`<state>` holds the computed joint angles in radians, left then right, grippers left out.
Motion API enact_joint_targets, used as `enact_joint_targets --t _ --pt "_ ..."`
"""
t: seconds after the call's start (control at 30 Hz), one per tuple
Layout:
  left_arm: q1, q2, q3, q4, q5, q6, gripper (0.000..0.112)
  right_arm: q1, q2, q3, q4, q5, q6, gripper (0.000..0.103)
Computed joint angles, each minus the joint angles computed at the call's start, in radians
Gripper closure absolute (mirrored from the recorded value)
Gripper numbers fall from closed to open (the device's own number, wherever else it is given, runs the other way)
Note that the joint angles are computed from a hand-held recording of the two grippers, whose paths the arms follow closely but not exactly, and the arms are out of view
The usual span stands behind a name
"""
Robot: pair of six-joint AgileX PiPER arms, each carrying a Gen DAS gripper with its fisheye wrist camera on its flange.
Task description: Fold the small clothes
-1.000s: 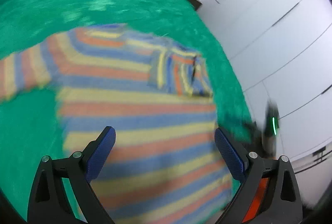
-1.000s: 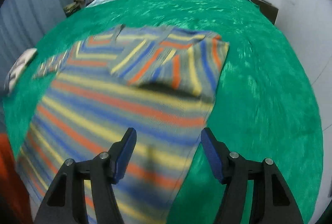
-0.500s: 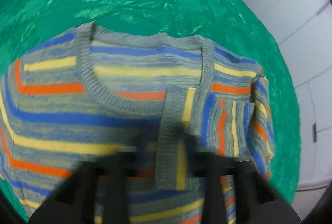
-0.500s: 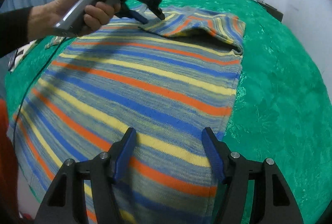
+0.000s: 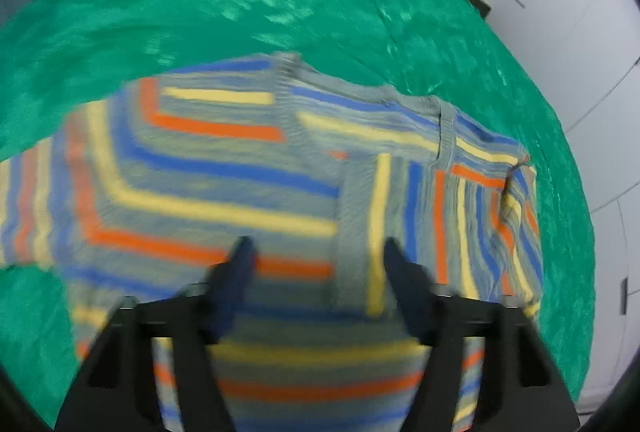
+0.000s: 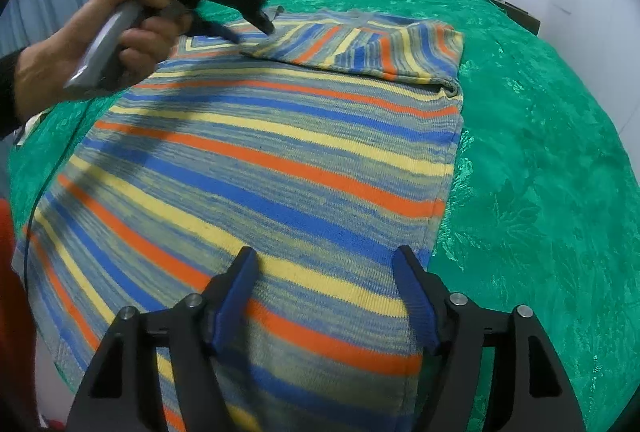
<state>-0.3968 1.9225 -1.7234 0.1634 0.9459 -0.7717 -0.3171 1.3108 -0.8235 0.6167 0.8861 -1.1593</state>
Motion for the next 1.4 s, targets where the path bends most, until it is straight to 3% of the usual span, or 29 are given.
enact_joint_targets --t 0.1,0.2,0.33,0.43,0.6,0.7,0.83,1.0,1.17,1.4 --pt "-0.037 -0.189 0.241 0.021 -0.052 -0.009 0.035 0.014 0.001 -0.013 -0.031 0.006 0.026 0.030" --pt "-0.134 -0.374 0.457 0.092 -0.045 -0.073 0.029 0.034 0.000 -0.059 -0.102 0.052 0.111 0.030" --pt "-0.313 -0.569 0.663 0.191 0.024 -0.242 0.026 -0.014 -0.074 -0.097 -0.116 0.154 0.191 0.030" --pt "-0.454 -0.628 0.746 0.280 0.070 -0.385 0.026 -0.085 -0.190 -0.071 -0.098 0.230 0.221 0.028" --pt "-0.647 -0.689 0.855 0.396 0.188 -0.606 0.023 -0.203 -0.346 0.004 -0.055 0.288 0.267 0.020" --pt "-0.692 -0.758 0.931 0.397 0.193 -0.686 0.023 -0.224 -0.410 0.040 -0.065 0.293 0.309 0.019" --pt "-0.751 -0.825 0.997 0.430 0.208 -0.792 0.017 -0.167 -0.473 0.088 -0.102 0.217 0.354 0.018" --pt "-0.673 -0.810 1.042 0.354 0.118 -0.709 0.012 -0.130 -0.465 0.107 -0.127 0.176 0.430 0.018" --pt "-0.704 -0.782 1.035 0.368 0.140 -0.724 0.010 -0.163 -0.474 0.127 -0.117 0.167 0.366 0.018" --pt "-0.673 -0.798 1.058 0.353 0.094 -0.707 0.010 -0.232 -0.456 0.126 -0.080 0.185 0.308 0.018"
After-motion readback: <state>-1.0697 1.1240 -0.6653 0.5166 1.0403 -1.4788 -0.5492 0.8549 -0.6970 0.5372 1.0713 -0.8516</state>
